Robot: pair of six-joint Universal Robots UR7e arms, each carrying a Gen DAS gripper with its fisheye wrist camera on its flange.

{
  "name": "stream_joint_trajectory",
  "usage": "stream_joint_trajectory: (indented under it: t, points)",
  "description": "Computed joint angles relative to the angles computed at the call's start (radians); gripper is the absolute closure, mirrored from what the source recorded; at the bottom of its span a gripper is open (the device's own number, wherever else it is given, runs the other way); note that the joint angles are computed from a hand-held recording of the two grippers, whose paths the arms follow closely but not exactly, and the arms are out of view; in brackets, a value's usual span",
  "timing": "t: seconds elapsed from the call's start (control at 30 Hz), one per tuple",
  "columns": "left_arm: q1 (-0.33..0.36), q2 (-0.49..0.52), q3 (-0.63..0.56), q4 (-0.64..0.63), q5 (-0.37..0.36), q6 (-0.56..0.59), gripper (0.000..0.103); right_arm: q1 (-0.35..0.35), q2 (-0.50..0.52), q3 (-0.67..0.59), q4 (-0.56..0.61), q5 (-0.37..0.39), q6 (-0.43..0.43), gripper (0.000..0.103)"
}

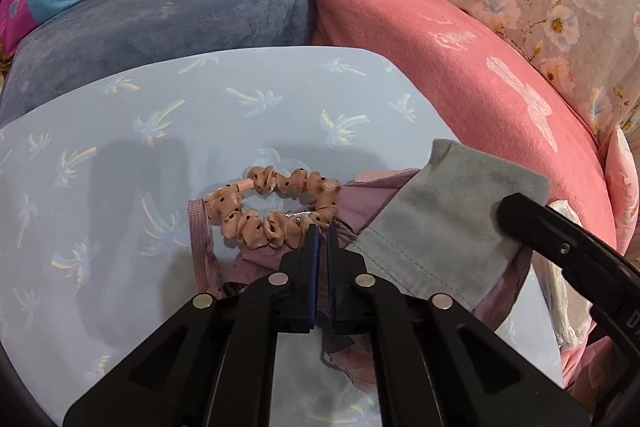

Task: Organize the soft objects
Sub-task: 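Grasp the brown scrunchie with the left tool while the right tool grasps a white tag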

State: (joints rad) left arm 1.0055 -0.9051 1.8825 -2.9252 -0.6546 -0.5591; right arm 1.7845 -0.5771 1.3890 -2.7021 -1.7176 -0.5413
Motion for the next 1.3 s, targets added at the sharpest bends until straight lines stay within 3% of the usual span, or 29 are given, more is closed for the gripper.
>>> stream_joint_trajectory:
  t: [0.07, 0.17, 0.23, 0.3, 0.57, 0.87, 1.1, 1.3]
  points:
    - [-0.001, 0.003, -0.002, -0.004, -0.001, 0.01, 0.097, -0.003, 0.0, -0.004, 0.004, 0.003, 0.003, 0.097]
    - [0.003, 0.008, -0.013, 0.016, 0.004, 0.016, 0.085, -0.008, -0.002, -0.004, 0.007, 0.01, 0.006, 0.097]
    - [0.005, 0.013, -0.021, 0.029, 0.015, 0.019, 0.07, -0.01, -0.003, -0.003, 0.005, 0.011, 0.006, 0.097]
    - [0.004, 0.018, -0.024, 0.029, 0.039, 0.021, 0.066, -0.012, -0.002, -0.004, 0.008, 0.012, 0.008, 0.097]
    - [-0.001, 0.016, -0.023, -0.013, 0.089, 0.076, 0.066, -0.016, 0.002, -0.015, 0.019, 0.021, 0.016, 0.097]
    - [0.045, 0.031, -0.076, 0.106, 0.127, 0.038, 0.066, -0.017, 0.016, -0.038, 0.035, 0.031, 0.013, 0.097]
    - [0.015, -0.018, 0.008, -0.048, 0.14, 0.054, 0.066, -0.016, 0.023, -0.049, 0.043, 0.041, 0.017, 0.097]
    - [0.03, -0.022, -0.014, 0.012, 0.153, 0.061, 0.065, -0.013, 0.031, -0.06, 0.054, 0.054, 0.019, 0.097]
